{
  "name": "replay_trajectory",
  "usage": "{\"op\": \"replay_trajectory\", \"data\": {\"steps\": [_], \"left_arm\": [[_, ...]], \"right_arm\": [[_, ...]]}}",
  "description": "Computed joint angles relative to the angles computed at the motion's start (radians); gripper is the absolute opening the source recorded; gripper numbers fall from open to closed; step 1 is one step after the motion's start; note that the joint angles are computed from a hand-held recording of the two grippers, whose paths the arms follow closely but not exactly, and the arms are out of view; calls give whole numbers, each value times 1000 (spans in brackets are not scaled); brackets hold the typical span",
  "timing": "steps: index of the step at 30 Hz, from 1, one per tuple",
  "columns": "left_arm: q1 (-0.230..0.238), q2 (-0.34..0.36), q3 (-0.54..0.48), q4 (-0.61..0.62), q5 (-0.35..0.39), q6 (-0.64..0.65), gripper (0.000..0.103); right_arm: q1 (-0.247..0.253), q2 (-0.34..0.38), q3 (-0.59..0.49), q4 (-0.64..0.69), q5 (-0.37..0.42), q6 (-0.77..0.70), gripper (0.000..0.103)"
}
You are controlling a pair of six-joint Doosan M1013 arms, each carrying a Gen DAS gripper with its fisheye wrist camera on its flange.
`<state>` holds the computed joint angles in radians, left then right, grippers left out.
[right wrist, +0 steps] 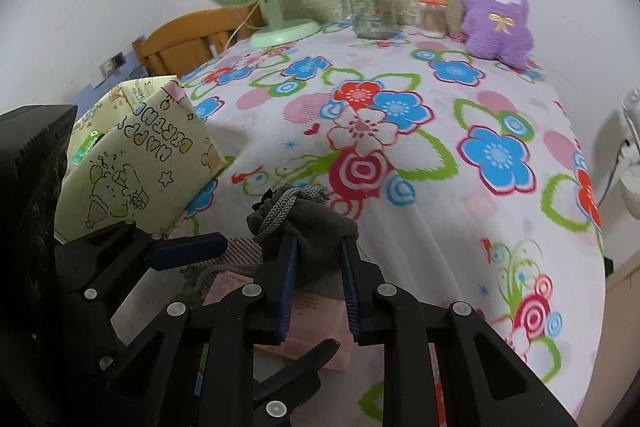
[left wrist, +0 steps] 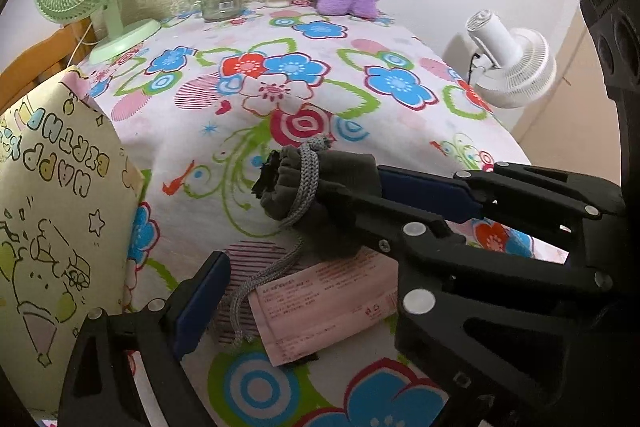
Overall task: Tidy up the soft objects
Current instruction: 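Lift the grey sock with the right gripper, then grasp the pink packet with the left gripper while the right holds the sock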
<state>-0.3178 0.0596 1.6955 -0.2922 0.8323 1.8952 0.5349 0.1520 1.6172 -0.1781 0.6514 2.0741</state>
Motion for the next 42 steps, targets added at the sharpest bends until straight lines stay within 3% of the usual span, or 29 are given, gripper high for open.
{"op": "replay_trajectory", "data": {"steps": [14,24,33,42], "left_arm": [[4,-40,37,-68,-1,94,95],[8,-63,57,-46,39,53,95],[-5,-76,74,9,28,24,95],[5,-59,58,-106,71,82,98]], "right_arm": [[37,-48,56,-238,33,352,23],[54,-77,87,-300,52,433,23],[71,-94,107,-336,52,486,23],[68,-104,114,-367,72,532,23]]}}
